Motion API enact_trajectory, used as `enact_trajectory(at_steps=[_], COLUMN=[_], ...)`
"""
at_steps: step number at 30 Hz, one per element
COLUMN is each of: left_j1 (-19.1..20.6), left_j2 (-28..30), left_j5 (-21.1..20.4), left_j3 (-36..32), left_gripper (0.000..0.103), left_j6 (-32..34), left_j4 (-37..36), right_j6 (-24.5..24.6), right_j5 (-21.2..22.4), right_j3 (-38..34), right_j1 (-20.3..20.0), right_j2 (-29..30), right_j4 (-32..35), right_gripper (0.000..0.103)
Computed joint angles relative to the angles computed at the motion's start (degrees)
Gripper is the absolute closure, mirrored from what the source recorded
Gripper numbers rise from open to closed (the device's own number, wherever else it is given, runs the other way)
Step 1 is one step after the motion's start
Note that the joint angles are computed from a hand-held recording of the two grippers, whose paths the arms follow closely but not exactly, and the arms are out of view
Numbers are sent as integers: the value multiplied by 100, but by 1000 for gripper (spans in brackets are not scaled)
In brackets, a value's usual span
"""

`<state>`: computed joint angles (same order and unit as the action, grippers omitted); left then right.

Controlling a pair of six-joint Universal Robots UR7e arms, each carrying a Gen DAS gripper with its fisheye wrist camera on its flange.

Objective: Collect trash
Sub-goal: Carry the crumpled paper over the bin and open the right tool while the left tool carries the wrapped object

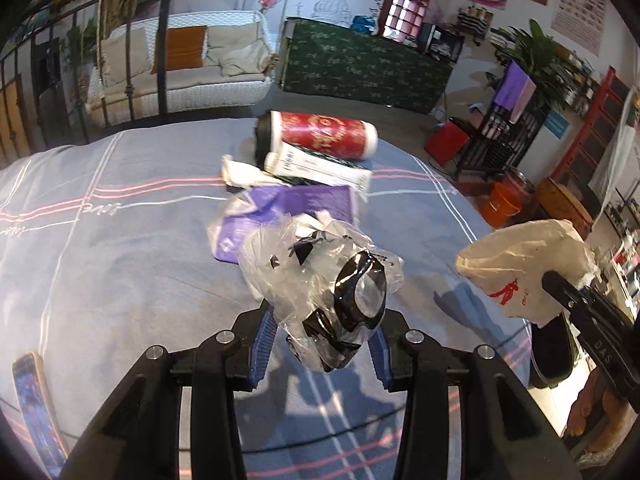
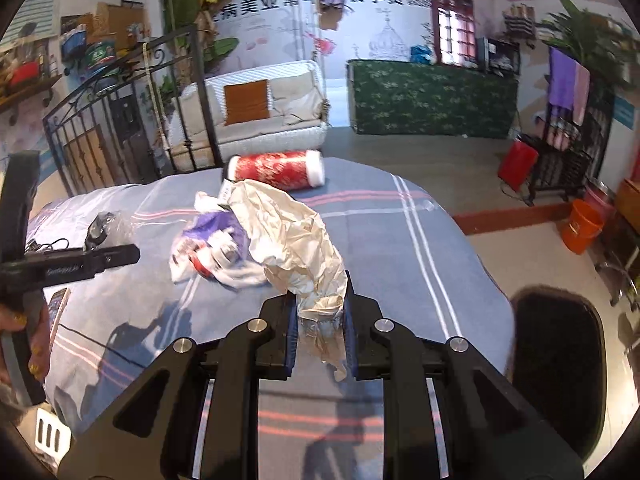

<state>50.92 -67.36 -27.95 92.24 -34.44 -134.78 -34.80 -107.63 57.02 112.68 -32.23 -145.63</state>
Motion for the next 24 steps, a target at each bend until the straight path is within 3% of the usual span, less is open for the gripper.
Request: enact_trajectory(at_steps=[12,24], left_j1=[-278,-392], left_j2=[672,1400], left_j5=[-262,-764], left_j3=[2,-359], left_gripper=[62,62], left_j6=[616,1220], left_j4=[-823,-1490], right_j6=[607,757], right_j5=[-374,-992], right_j3=[1036,1553], right_j1=[-293,-562], right_j2=[-777,-1258], right_j4=[-546,-1334], right_gripper=[84,84])
